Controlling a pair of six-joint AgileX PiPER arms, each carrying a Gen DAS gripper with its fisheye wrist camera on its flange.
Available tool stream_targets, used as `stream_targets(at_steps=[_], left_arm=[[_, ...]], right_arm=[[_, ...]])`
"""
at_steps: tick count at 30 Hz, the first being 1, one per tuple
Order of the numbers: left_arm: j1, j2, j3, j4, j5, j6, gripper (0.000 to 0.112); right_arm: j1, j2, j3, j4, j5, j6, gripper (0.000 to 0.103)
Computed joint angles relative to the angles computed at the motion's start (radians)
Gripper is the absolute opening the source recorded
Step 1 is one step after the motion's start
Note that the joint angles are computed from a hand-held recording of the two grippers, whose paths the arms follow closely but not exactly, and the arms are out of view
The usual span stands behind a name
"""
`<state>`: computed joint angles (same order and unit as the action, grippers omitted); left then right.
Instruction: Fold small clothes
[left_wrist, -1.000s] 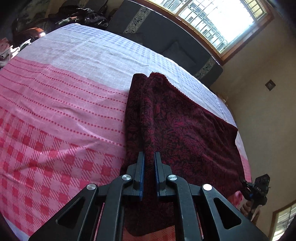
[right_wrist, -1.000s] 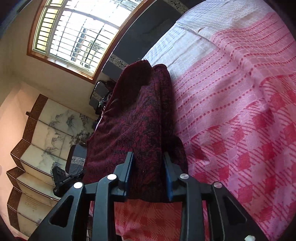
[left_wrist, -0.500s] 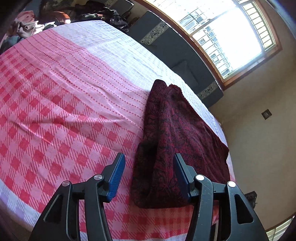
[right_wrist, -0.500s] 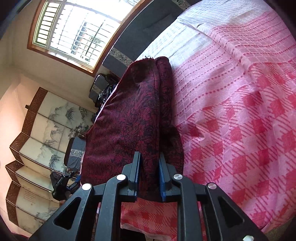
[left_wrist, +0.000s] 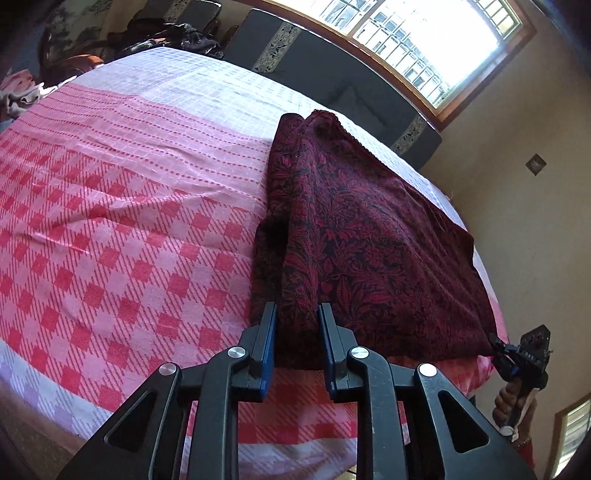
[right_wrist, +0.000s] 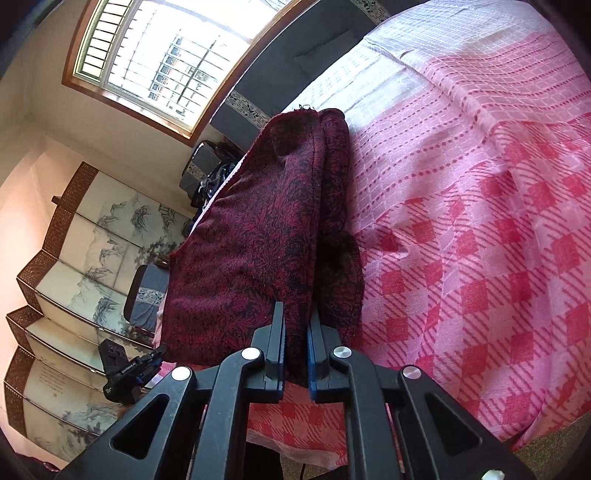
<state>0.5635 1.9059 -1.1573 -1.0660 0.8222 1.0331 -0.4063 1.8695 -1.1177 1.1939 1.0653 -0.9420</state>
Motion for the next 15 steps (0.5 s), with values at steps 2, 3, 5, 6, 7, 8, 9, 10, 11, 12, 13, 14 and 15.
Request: stream_targets(at_steps=[2,3,5,6,7,8,9,10,11,12,13,14,15], left_arm=[[0.012,0.010,-0.001,0.008,0.005,0.015,0.022],[0.015,0.014,0.000,0.014,0.000,0.018,0.022],[0.027,0.027,0.001,0.021,0.004,0.042,0.022],[0.031,0.031,0.004,0.024,0.000,0.051,0.022],[0.043,0.036,0.006,0.016,0.014,0.066,0.022],[0.053,0.040,0.008,0.003,0.030,0.084,0.022],[0.062,0.033,0.019,-0.016,0.031,0.108,0.023],[0.068,0.026,0.027,-0.030,0.023,0.120,0.027],[0.083,0.019,0.031,-0.030,0.031,0.119,0.027],[0.093,0.007,0.037,-0.030,0.029,0.107,0.032],[0.106,-0.010,0.050,-0.042,0.026,0.110,0.034],[0.120,-0.035,0.070,-0.061,0.014,0.123,0.034],[0.133,-0.066,0.093,-0.079,-0.003,0.135,0.034]], right_arm=[[-0.011,0.012,0.000,-0.017,-0.002,0.002,0.009],[-0.019,0.028,-0.002,-0.016,0.006,0.002,0.008],[-0.034,0.061,-0.007,-0.007,0.029,0.004,0.008],[-0.037,0.067,-0.006,-0.002,0.034,0.002,0.008],[-0.038,0.066,-0.005,-0.001,0.034,-0.002,0.007],[-0.036,0.061,-0.004,-0.002,0.030,-0.005,0.008],[-0.033,0.053,-0.002,-0.003,0.024,-0.010,0.008],[-0.030,0.044,-0.001,-0.007,0.019,-0.008,0.008],[-0.027,0.037,-0.003,-0.013,0.011,0.003,0.011],[-0.025,0.022,0.000,-0.024,-0.006,0.019,0.012],[-0.025,0.002,0.005,-0.034,-0.027,0.034,0.012],[-0.025,-0.020,0.011,-0.042,-0.049,0.045,0.013],[-0.024,-0.052,0.022,-0.049,-0.079,0.052,0.013]])
